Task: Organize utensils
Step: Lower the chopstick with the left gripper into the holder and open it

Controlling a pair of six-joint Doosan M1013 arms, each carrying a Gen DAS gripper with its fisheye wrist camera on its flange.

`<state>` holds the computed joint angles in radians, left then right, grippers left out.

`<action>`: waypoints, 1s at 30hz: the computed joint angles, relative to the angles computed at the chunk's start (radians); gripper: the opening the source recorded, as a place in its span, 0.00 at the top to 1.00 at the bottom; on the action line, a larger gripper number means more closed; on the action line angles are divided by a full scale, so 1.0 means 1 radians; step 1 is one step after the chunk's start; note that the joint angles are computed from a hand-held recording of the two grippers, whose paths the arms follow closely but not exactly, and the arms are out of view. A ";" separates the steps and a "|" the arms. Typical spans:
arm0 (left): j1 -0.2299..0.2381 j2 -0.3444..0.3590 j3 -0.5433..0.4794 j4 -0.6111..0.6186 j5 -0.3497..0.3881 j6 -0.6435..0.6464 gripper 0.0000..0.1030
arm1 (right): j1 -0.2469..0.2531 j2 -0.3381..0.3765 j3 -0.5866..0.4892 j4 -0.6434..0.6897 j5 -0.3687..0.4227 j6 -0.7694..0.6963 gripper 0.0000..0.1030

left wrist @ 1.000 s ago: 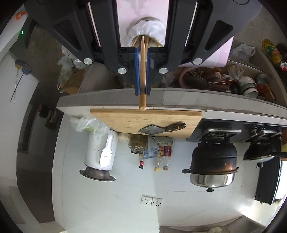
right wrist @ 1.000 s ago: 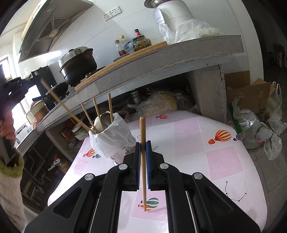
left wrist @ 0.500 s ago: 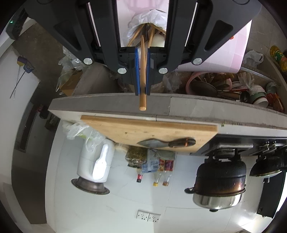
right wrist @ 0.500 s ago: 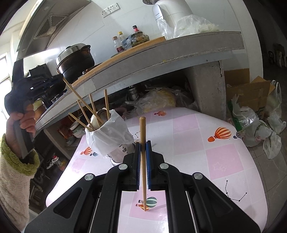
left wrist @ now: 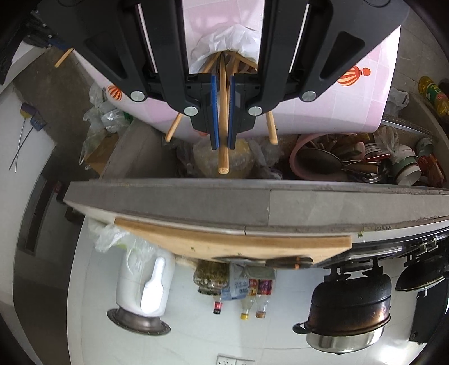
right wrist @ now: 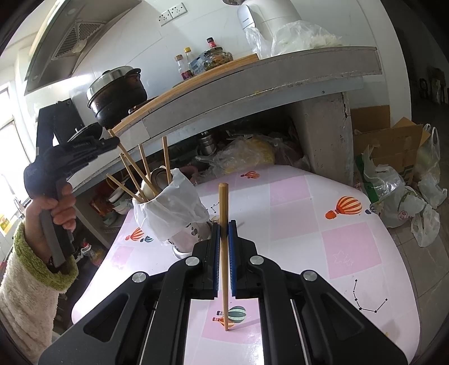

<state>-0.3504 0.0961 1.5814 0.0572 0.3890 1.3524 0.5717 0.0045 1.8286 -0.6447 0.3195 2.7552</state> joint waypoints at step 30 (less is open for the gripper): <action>-0.041 0.011 0.034 0.346 0.083 -0.248 0.71 | -0.006 -0.004 0.010 0.015 -0.017 -0.006 0.94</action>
